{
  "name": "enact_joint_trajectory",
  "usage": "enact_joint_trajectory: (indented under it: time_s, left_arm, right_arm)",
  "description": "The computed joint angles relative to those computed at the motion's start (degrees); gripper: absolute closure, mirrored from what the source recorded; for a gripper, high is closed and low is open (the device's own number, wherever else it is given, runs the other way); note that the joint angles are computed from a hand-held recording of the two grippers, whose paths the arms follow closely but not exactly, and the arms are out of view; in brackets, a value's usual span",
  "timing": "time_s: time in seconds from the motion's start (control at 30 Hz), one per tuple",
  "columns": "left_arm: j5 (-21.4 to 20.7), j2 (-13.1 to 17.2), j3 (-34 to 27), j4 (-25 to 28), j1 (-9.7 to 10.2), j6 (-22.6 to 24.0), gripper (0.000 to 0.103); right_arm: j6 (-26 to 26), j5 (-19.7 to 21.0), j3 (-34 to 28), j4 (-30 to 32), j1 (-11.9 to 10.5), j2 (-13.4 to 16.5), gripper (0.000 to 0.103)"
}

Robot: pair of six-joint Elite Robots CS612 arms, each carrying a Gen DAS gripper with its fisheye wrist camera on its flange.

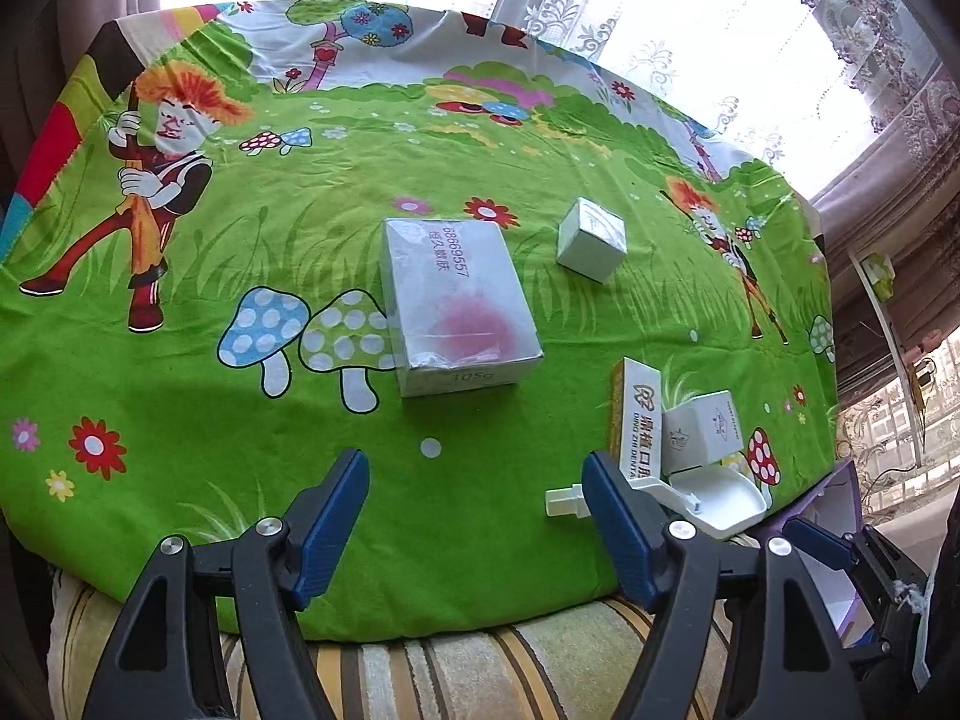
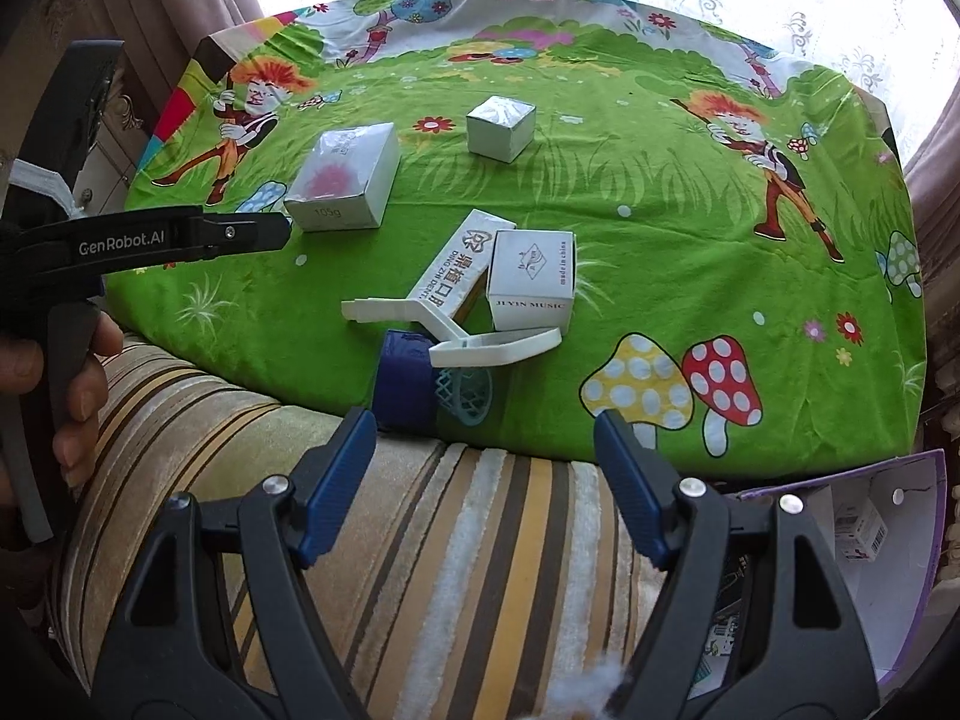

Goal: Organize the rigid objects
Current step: 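Grasp the pink-printed white box with the left gripper while the right reaches the white holder, then grasp the white plastic holder with the right gripper while the left holds the pink box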

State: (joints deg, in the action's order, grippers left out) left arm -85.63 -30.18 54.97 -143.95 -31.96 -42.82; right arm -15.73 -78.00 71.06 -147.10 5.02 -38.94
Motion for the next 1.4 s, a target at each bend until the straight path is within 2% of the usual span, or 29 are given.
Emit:
enact_joint_trajectory:
  time_s: [0.23,0.47,0.67,0.73,0.77,0.8,0.9,1.0,1.1,1.17,1.27,1.3,1.4]
  left_arm:
    - [0.00,3.31,-6.37,4.80,0.90,-2.39,0.020]
    - [2.49,8.54,-16.29,13.28,1.01,-3.28,0.019]
    - [4.61,10.92,-20.29,16.45,0.94,-2.02,0.019]
    - [4.81,11.01,-20.05,15.48,0.95,-1.37,0.021]
    - [4.71,10.90,-19.58,14.53,0.95,-0.76,0.029]
    - [4.59,10.89,-19.42,14.25,0.96,-0.25,0.031]
    - [4.94,10.30,-17.99,12.43,0.90,0.57,0.031]
    - [5.30,9.25,-15.61,10.19,0.77,0.73,0.031]
    - [5.89,7.76,-12.46,7.01,0.56,0.95,0.032]
    - [6.61,6.89,-10.76,5.42,0.37,1.10,0.032]
    - [7.61,6.04,-9.10,3.40,0.05,1.29,0.032]
    - [8.13,5.78,-8.60,2.82,-0.09,1.51,0.032]
    - [8.72,4.97,-6.97,1.07,-0.39,1.54,0.032]
  right_arm:
    - [1.00,0.44,-3.45,4.25,0.32,2.08,0.025]
    - [4.12,1.03,-5.45,6.08,0.02,3.43,0.025]
    - [5.73,1.11,-7.09,6.93,0.01,4.55,0.025]
    - [6.60,1.31,-7.51,6.88,-0.05,4.89,0.029]
    - [7.27,1.25,-7.70,6.92,-0.11,5.03,0.031]
    - [7.92,1.23,-7.79,6.91,-0.20,5.11,0.033]
    - [9.23,1.37,-7.93,7.45,-0.43,5.27,0.035]
    - [9.04,0.53,-8.37,8.73,-0.32,5.58,0.043]
    - [9.74,-1.49,-8.44,8.87,-0.25,5.75,0.056]
    - [9.73,-1.29,-8.41,8.90,-0.34,5.80,0.058]
    - [8.54,-1.65,-8.31,8.72,-0.11,5.79,0.067]
    - [8.29,-1.50,-8.24,8.60,-0.10,5.78,0.073]
    - [8.23,0.73,-7.84,8.05,-0.46,5.71,0.074]
